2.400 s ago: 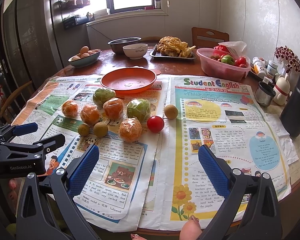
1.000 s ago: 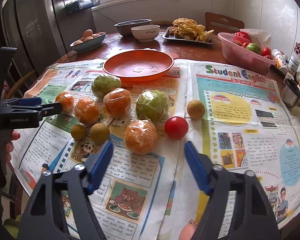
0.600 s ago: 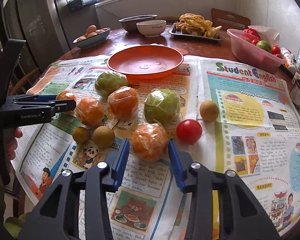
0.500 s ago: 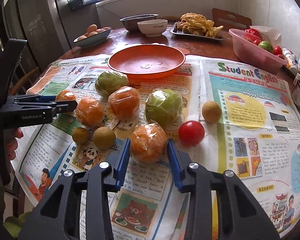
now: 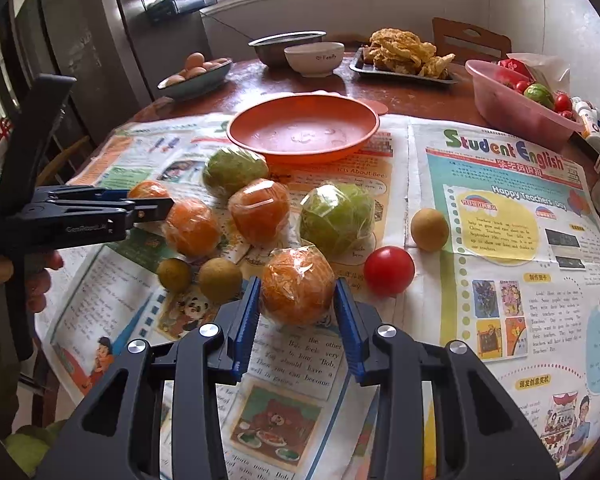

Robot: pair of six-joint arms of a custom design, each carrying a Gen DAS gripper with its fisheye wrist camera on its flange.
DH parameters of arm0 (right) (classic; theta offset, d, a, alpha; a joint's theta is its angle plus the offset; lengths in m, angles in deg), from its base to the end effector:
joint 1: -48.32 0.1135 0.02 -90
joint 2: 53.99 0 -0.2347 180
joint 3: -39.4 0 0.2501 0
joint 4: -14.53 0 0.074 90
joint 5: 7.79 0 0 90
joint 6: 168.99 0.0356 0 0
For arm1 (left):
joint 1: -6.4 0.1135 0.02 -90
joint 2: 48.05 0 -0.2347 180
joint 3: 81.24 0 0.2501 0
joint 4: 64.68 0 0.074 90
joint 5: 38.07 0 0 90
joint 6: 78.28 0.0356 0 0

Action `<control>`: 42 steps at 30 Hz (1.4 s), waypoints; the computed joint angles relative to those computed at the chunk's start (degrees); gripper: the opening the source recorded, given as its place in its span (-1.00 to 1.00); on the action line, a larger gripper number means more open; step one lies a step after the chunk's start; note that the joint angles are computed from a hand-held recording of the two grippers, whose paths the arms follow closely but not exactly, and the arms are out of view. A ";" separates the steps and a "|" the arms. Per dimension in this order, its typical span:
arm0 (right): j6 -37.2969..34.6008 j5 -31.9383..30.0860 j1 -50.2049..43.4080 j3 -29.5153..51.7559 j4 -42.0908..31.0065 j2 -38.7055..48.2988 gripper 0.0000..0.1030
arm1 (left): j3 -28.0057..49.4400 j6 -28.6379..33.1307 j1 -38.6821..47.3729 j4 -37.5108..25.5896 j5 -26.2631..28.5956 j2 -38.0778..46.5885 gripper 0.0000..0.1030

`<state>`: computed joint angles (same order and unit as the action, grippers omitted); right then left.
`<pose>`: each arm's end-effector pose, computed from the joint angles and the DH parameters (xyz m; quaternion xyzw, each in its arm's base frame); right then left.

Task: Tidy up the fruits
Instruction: 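Grasp a wrapped orange with the left tool while the right tool grasps another wrapped orange, then carry both wrapped oranges into the orange plate and open both tools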

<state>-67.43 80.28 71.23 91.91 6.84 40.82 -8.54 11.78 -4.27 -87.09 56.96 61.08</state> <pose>0.2714 0.1160 0.0951 -0.0986 0.9344 0.1165 0.3220 0.3481 -0.0688 0.0930 0.1017 0.9570 -0.0669 0.2633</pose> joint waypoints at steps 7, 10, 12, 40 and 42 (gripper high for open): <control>-0.68 -1.42 -1.09 0.49 -1.95 -4.34 -0.31 | 0.24 -0.17 -0.40 -1.71 -0.53 -2.40 -0.29; -1.67 -2.51 -1.89 2.24 -2.89 -4.29 -0.31 | 1.29 -0.28 -0.61 -2.96 -0.48 -2.95 -0.30; -2.37 -2.84 -2.27 3.75 -3.61 -3.67 -0.31 | 2.10 -0.29 -0.87 -3.57 -0.65 -3.12 -0.29; -13.90 -7.30 -7.83 34.58 -15.34 19.99 -0.31 | 33.55 0.35 -3.75 -16.34 0.36 15.95 -0.29; -14.84 -7.09 -7.63 37.27 -16.75 22.24 -0.31 | 37.36 0.37 -4.12 -17.99 0.54 18.81 -0.30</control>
<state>-82.27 73.19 63.60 129.18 -9.91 63.06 28.81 12.15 -8.39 -105.09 57.50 79.89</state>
